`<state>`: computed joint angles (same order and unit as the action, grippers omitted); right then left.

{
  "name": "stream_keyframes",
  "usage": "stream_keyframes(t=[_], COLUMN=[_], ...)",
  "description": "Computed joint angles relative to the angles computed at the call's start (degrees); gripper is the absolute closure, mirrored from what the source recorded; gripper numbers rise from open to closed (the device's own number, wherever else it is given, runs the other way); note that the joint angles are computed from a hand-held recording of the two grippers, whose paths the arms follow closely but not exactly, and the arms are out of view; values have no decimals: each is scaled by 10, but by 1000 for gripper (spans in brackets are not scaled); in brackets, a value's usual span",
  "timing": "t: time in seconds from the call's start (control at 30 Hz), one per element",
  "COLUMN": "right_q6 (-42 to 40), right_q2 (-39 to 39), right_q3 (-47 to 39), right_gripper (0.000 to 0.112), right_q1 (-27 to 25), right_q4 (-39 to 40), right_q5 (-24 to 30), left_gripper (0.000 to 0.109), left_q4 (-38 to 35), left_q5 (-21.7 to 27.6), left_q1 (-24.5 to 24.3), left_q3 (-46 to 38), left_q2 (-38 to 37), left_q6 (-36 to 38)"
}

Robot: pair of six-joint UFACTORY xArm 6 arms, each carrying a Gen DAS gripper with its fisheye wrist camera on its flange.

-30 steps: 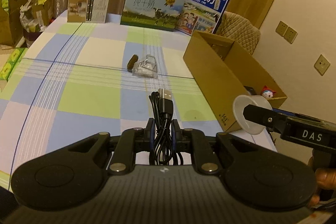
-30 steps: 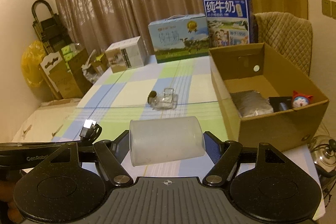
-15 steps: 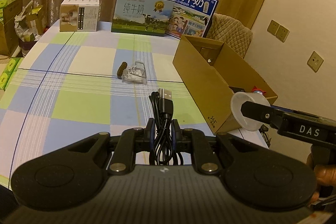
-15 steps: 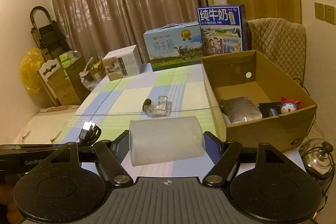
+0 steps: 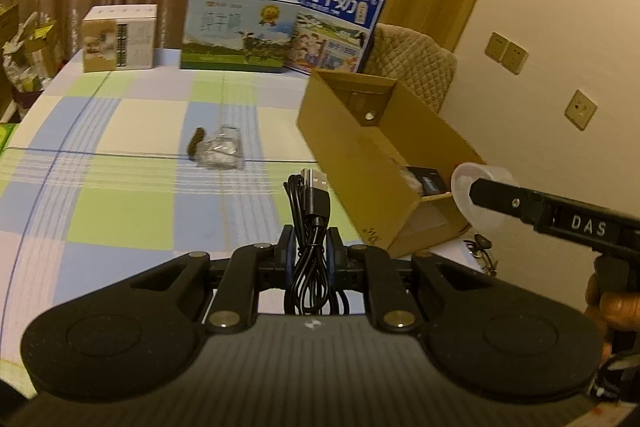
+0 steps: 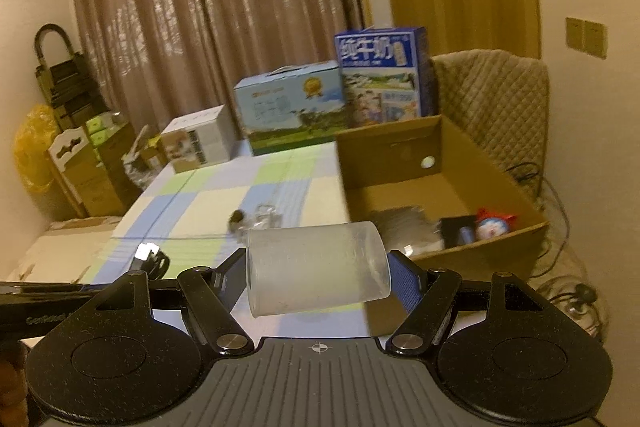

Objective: Organize objects
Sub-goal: 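Carry the cable with the left tool while the right tool carries the cup over the cardboard box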

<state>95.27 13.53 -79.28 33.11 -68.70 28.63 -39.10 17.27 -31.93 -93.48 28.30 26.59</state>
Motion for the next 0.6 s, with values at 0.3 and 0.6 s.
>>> stream_keyframes(t=[0.3, 0.6], right_q6=[-32, -91], right_q2=[-45, -52], right_q3=[38, 43], right_gripper=[42, 42], right_q1=[-42, -87], right_q4=[-1, 24], right_q5=[8, -11], left_gripper=[97, 97], left_q4=[11, 91], left_q5=[50, 144], left_q1=[-19, -35], left_q3=[-121, -365], left_q2=[72, 216], left_q6=[-8, -86])
